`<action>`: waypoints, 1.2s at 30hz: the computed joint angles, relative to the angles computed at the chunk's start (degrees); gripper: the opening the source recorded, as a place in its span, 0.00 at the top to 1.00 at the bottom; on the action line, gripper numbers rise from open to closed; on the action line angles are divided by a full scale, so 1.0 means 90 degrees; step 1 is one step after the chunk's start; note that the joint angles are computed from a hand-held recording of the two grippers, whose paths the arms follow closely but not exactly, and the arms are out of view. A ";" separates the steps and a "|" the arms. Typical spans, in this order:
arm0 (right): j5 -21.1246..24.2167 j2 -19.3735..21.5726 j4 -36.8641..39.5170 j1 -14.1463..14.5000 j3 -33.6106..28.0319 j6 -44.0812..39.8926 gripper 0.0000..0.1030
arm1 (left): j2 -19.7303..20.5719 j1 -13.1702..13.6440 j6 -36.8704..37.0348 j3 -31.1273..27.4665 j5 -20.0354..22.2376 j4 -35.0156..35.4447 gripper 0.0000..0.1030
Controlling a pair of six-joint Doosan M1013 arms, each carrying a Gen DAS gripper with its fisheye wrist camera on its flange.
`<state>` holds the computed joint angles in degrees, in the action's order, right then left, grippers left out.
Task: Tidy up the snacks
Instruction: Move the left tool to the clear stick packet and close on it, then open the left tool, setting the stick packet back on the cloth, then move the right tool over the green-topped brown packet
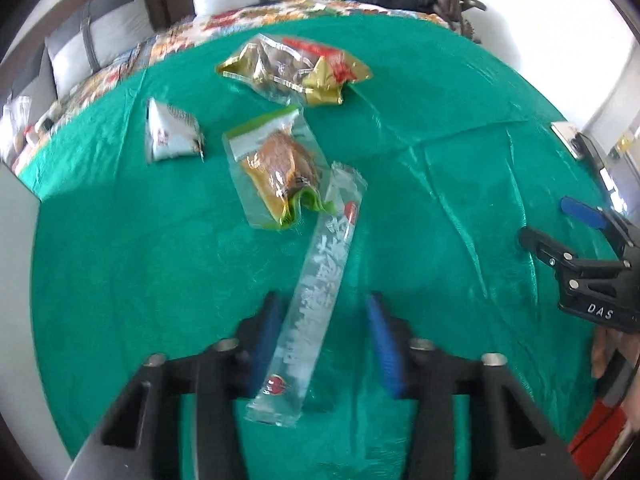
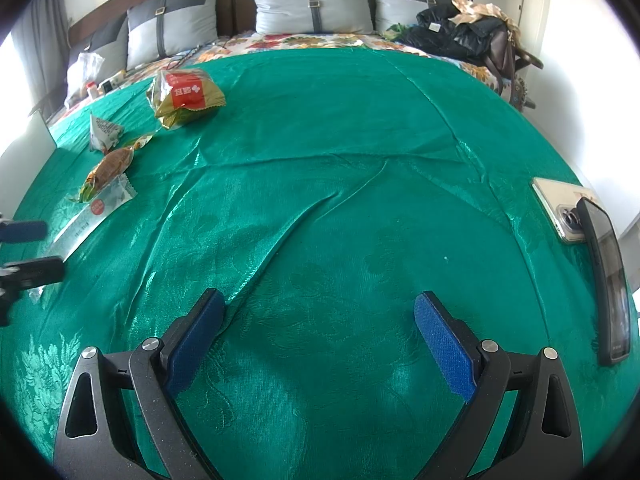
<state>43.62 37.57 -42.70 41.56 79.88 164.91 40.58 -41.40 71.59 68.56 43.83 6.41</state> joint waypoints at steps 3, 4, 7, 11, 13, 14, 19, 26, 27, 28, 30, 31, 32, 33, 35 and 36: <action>-0.0002 0.0000 0.0002 -0.0002 0.0001 -0.0003 0.05 | -0.0164 0.0078 -0.0044 0.0311 -0.0305 -0.0590 0.82; -0.0004 -0.0002 0.0001 -0.0002 0.0003 -0.0002 0.05 | -0.0252 0.0069 -0.0215 0.0461 -0.0389 -0.0532 0.82; -0.0008 -0.0003 0.0002 -0.0004 0.0006 -0.0002 0.05 | -0.0616 0.0058 -0.0731 0.1106 -0.0690 -0.0492 0.82; -0.0011 -0.0003 0.0001 -0.0005 0.0007 -0.0003 0.05 | -0.1121 0.0055 -0.1958 0.1948 -0.1001 0.0134 0.82; -0.0011 -0.0003 0.0001 -0.0005 0.0007 -0.0003 0.05 | -0.1283 0.0062 -0.2907 0.2193 -0.1060 0.0854 0.82; -0.0011 -0.0003 0.0001 -0.0005 0.0007 -0.0003 0.05 | -0.1324 0.0071 -0.3290 0.2264 -0.1085 0.1132 0.82; -0.0011 -0.0003 0.0001 -0.0005 0.0008 -0.0002 0.05 | -0.1327 0.0182 -0.4175 0.2409 -0.1297 0.1719 0.80; -0.0025 -0.0004 -0.0001 -0.0007 0.0013 0.0003 0.05 | -0.1106 0.0160 -0.4908 0.2261 -0.0957 0.2880 0.17; -0.0025 -0.0004 -0.0001 -0.0007 0.0013 0.0003 0.05 | -0.1043 0.0130 -0.4851 0.2193 -0.0744 0.3063 0.14; -0.0027 -0.0005 -0.0001 -0.0008 0.0014 0.0003 0.05 | -0.1025 0.0103 -0.4946 0.2198 -0.0693 0.3337 0.09; -0.0028 -0.0005 -0.0002 -0.0008 0.0015 0.0005 0.05 | -0.1033 0.0168 -0.5052 0.2262 -0.0836 0.3289 0.02; -0.0028 -0.0005 -0.0002 -0.0008 0.0015 0.0005 0.05 | -0.1031 0.0189 -0.5113 0.2268 -0.0831 0.3306 0.00; -0.0028 -0.0005 -0.0002 -0.0008 0.0015 0.0005 0.05 | -0.1034 0.0192 -0.5143 0.2277 -0.0855 0.3341 0.00; -0.0029 -0.0005 -0.0001 -0.0009 0.0016 0.0003 0.05 | -0.1034 0.0184 -0.5171 0.2277 -0.0841 0.3383 0.00; -0.0029 -0.0005 -0.0001 -0.0009 0.0016 0.0003 0.05 | -0.1033 0.0176 -0.5227 0.2284 -0.0843 0.3431 0.00; -0.0032 -0.0006 -0.0001 -0.0011 0.0018 0.0003 0.05 | -0.1026 0.0181 -0.5233 0.2284 -0.0855 0.3439 0.00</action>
